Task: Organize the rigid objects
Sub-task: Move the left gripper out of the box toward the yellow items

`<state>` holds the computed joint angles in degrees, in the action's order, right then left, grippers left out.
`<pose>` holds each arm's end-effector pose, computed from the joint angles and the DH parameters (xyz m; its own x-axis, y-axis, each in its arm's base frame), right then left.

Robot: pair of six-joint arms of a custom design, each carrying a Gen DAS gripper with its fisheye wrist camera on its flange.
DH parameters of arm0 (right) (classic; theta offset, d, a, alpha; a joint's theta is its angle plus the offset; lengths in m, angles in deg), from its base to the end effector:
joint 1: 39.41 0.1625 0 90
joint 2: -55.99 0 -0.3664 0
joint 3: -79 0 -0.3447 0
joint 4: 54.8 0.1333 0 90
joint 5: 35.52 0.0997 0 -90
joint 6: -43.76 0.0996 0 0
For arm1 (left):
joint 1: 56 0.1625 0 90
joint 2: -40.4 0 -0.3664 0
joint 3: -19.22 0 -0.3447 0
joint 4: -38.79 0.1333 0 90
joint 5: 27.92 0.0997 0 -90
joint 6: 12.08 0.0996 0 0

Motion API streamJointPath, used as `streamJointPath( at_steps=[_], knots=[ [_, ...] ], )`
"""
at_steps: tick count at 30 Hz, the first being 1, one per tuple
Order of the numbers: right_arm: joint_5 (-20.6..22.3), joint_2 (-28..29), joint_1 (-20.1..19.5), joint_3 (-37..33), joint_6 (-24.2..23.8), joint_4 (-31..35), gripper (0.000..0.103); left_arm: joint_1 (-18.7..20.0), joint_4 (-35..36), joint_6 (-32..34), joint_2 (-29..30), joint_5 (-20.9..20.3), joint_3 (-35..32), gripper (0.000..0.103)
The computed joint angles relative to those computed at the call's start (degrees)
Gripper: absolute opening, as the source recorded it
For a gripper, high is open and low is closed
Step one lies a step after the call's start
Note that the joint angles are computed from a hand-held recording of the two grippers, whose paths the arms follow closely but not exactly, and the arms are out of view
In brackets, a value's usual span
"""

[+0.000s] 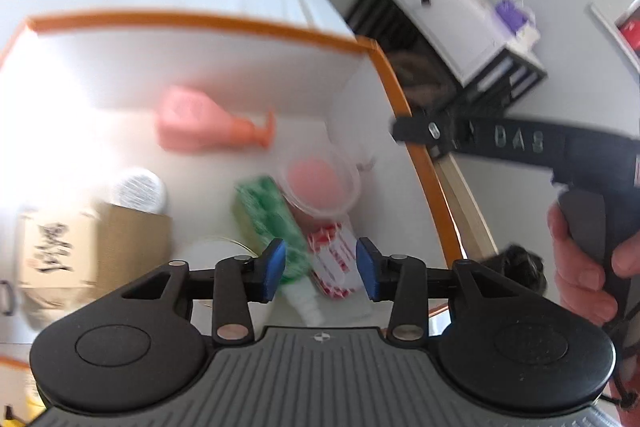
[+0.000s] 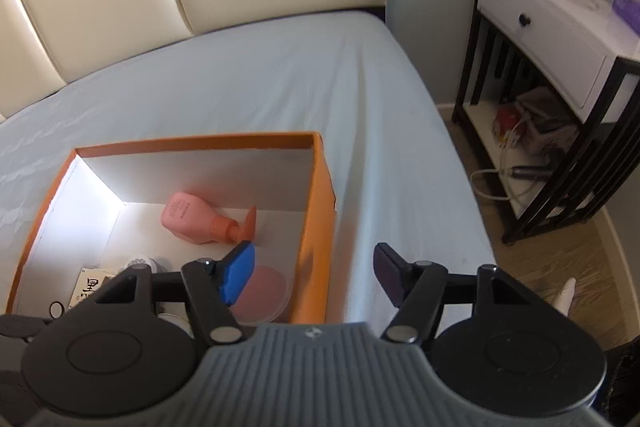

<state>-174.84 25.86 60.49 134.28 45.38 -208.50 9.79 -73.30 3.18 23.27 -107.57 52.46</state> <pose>0.1854 -0.7263 0.2113 -0.7269 0.3751 0.5752 -0.1140 0.7601 -0.6397 -0.1863 -0.7831 0.0877 -0.7656 0.6115 -0.1998 0.6316 0.7734 -0.0535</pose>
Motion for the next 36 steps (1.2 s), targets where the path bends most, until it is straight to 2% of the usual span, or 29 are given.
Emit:
streamJointPath(
  at_steps=[3,6,8,9,11,14,18,22,24,29,32,35,36],
  knots=[
    [-1.1,-0.3,1.7,4.9,-1.5,-9.4,0.066,0.7,-9.1,1.0,-6.3,-0.6,11.2,0.048],
    [-2.4,-0.3,3.5,9.4,-3.7,-18.8,0.066,1.1,-20.1,0.7,-13.9,0.0,24.7,0.049],
    [-3.9,-0.2,4.8,11.6,-4.6,-23.4,0.066,1.3,-28.8,1.7,-19.2,-1.1,33.4,0.049],
    [-4.4,-0.6,5.6,12.8,-4.4,-24.4,0.065,1.2,-31.3,1.0,-21.3,-0.5,36.5,0.052],
    [-4.8,-1.5,7.2,15.5,-3.5,-27.0,0.065,0.7,-32.0,-2.4,-24.6,2.2,39.5,0.053],
    [-3.5,-2.8,9.5,19.3,-1.7,-30.0,0.065,1.1,-38.4,-2.0,-29.5,3.7,45.9,0.055],
    [-0.1,-3.6,11.2,23.5,2.8,-31.0,0.064,2.6,-39.9,0.0,-32.1,6.5,48.0,0.056],
    [3.7,-2.7,12.2,25.3,7.6,-28.4,0.061,4.7,-39.7,3.4,-33.4,8.3,48.6,0.057],
    [5.9,-1.7,12.2,25.1,9.8,-26.4,0.061,5.4,-39.1,6.6,-33.6,9.7,48.4,0.064],
    [10.2,2.1,11.8,22.0,14.0,-20.5,0.061,7.2,-30.7,11.8,-32.8,11.8,44.6,0.077],
    [12.0,4.6,11.3,18.6,14.2,-17.3,0.063,7.9,-26.2,14.0,-31.6,13.9,42.6,0.083],
    [13.7,7.3,10.6,14.1,14.7,-13.1,0.063,8.0,-23.4,12.7,-30.2,16.4,40.6,0.086],
    [14.1,8.2,10.4,12.5,14.9,-11.7,0.063,8.7,-21.1,11.3,-29.8,16.0,39.2,0.086]
  ],
)
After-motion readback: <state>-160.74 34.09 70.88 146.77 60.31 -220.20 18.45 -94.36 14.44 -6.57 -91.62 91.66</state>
